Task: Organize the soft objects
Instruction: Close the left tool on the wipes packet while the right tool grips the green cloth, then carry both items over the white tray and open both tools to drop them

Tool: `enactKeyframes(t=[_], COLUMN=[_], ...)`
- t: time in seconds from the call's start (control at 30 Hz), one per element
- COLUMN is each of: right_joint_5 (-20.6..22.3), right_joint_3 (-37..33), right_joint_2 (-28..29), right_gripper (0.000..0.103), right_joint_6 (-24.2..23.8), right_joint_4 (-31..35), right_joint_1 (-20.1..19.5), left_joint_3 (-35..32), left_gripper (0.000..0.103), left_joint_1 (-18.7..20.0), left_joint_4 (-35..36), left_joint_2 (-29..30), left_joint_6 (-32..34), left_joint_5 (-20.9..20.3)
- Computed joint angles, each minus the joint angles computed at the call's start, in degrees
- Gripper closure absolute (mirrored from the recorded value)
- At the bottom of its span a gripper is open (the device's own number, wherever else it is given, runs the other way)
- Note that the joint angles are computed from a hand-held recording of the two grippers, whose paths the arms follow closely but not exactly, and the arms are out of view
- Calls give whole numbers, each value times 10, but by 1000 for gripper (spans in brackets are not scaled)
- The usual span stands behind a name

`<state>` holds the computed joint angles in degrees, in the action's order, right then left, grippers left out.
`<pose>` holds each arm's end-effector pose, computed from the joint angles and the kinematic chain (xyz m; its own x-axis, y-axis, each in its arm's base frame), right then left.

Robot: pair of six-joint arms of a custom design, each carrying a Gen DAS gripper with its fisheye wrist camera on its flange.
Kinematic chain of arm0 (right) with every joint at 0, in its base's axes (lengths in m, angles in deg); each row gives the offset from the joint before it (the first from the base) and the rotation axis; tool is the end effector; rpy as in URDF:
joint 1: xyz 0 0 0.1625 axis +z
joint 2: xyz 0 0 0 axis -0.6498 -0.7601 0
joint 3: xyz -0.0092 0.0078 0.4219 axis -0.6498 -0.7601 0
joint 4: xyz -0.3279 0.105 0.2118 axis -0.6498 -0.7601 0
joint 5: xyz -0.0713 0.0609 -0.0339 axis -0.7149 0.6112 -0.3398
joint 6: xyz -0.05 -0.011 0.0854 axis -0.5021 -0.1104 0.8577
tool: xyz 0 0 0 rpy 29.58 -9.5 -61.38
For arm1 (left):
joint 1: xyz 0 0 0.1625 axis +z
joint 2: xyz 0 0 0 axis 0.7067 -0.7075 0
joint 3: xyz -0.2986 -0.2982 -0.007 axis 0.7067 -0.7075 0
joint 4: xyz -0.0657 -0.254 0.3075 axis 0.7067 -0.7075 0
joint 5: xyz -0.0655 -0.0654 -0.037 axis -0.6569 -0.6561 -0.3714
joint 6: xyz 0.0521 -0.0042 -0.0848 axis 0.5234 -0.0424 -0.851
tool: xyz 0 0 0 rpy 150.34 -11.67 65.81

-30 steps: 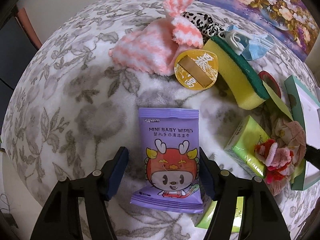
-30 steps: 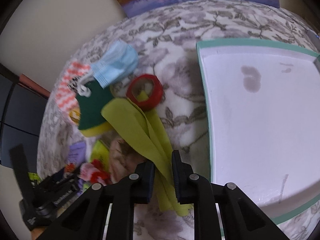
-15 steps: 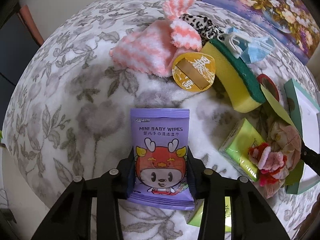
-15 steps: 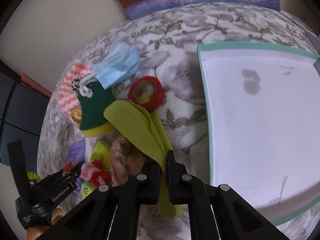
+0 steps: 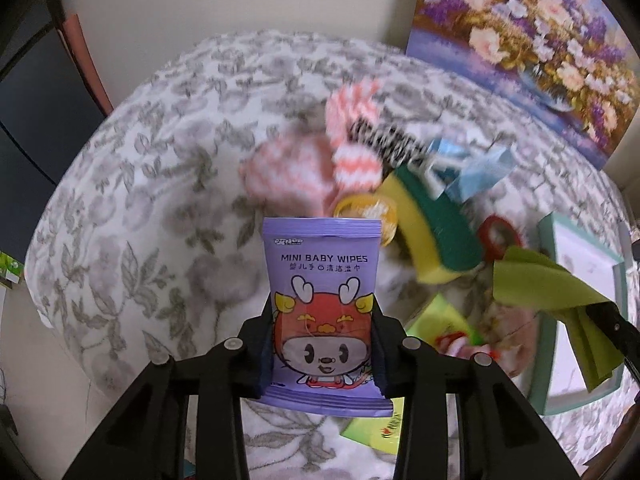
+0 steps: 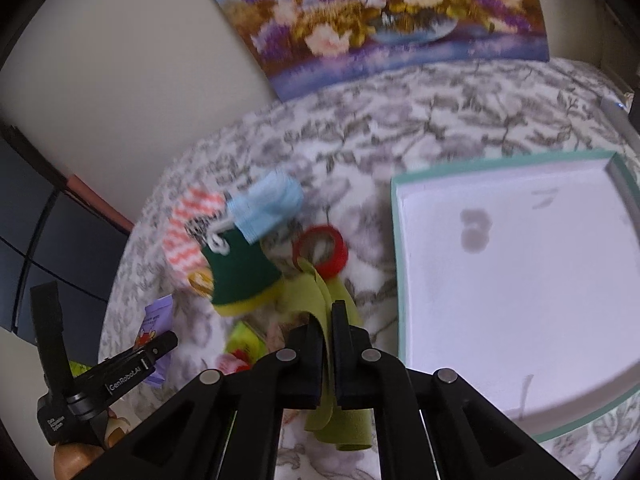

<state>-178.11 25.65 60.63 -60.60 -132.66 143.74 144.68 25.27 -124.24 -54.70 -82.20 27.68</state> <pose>0.2612 -0.6946 0.0179 -0.9568 0.0566 0.2851 -0.0925 0.8705 -0.4834 -0.0274 -0.6999 0.2376 -0.7081 -0.1792 -0.6830 0.1574 0.9029 -0.4001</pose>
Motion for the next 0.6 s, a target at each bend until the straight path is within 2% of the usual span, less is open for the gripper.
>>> enactKeyframes(t=[0.33, 0.6], right_joint_5=[12, -19], right_joint_3=[35, 82], right_joint_2=[-32, -73], right_gripper=[99, 99], right_joint_6=[-3, 4], right_joint_4=[-70, -164], right_joint_1=[2, -7], left_joint_3=[-6, -38], left_gripper=[63, 63], left_joint_1=[-39, -79], left_joint_4=[-39, -49], left_joint_2=[6, 52], left_joint_6=[22, 48], left_joint_5=[0, -18])
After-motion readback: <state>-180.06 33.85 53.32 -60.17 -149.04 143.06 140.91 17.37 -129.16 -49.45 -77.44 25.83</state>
